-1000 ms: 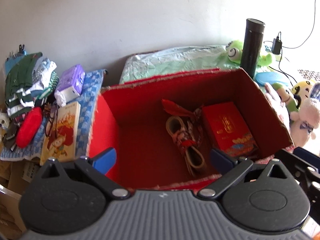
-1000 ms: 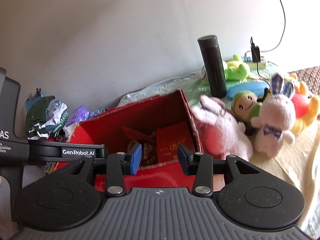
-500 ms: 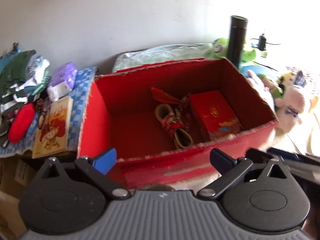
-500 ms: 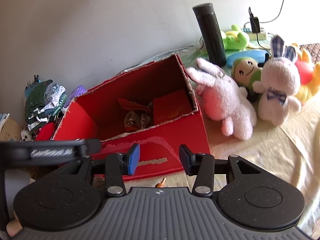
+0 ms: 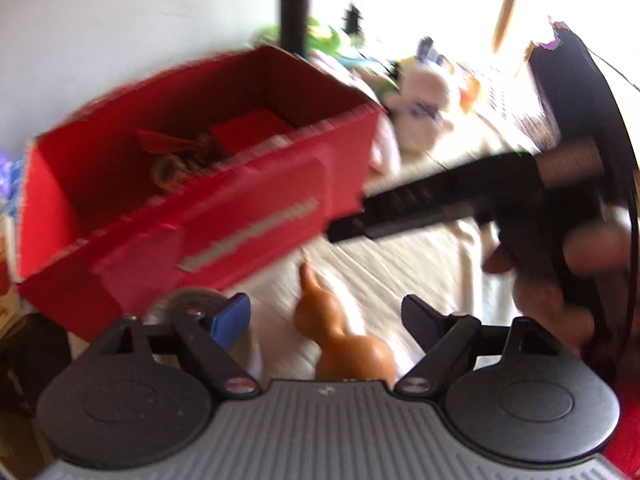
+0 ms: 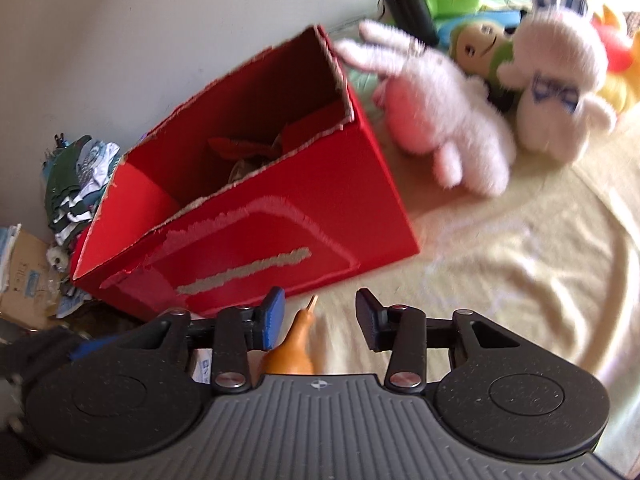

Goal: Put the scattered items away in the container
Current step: 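Move the right gripper down to the tan gourd beside the box, then close the right gripper on the gourd's waist and lift it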

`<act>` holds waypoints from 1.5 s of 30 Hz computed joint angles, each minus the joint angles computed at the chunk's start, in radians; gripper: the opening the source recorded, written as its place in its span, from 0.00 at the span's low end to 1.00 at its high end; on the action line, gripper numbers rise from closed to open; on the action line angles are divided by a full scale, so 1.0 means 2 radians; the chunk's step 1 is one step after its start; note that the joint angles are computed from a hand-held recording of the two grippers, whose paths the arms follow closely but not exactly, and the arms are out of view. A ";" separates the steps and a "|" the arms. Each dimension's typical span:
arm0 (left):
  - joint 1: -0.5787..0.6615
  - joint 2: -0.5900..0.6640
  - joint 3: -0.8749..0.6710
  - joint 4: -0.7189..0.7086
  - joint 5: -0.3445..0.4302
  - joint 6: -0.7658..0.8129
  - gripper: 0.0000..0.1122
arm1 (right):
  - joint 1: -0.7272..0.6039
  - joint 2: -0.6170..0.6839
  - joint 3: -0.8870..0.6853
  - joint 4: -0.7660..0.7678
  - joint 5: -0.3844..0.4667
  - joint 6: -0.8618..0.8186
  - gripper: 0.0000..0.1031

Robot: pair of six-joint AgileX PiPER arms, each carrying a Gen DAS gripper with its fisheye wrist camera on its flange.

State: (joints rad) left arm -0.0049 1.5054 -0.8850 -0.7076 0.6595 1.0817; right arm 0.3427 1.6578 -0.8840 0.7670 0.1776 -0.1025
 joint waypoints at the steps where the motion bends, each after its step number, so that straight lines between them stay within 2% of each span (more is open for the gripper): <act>1: 0.000 0.005 0.000 0.001 0.007 0.007 0.71 | -0.006 0.004 -0.003 0.042 0.013 -0.041 0.39; 3: 0.001 0.018 -0.003 -0.005 0.029 0.026 0.68 | -0.016 0.010 -0.008 0.100 0.040 -0.102 0.38; 5: 0.004 0.039 -0.015 -0.009 0.055 0.034 0.68 | -0.025 0.017 -0.015 0.125 0.068 -0.138 0.38; 8: 0.001 0.078 -0.044 0.009 0.083 0.002 0.66 | -0.023 0.027 -0.033 0.095 0.102 -0.122 0.37; 10: 0.001 0.090 -0.054 0.016 0.086 -0.016 0.66 | -0.020 0.032 -0.044 0.076 0.120 -0.112 0.33; 16: 0.002 0.117 -0.072 0.020 0.101 -0.028 0.66 | -0.008 0.053 -0.070 0.041 0.158 -0.090 0.31; 19: -0.003 0.129 -0.082 0.029 0.100 -0.040 0.66 | -0.006 0.070 -0.086 0.033 0.168 -0.085 0.31; 28: -0.015 0.134 -0.087 0.029 0.095 -0.036 0.65 | -0.016 0.085 -0.091 0.074 0.186 -0.115 0.36; 33: -0.022 0.139 -0.089 0.018 0.094 -0.024 0.66 | -0.027 0.076 -0.076 0.092 0.185 -0.125 0.35; 41: -0.045 0.146 -0.094 0.021 0.069 -0.007 0.64 | -0.035 0.058 -0.053 0.086 0.165 -0.107 0.32; 45: -0.029 0.161 -0.107 0.006 0.093 0.000 0.66 | -0.047 0.047 -0.039 0.089 0.169 -0.107 0.30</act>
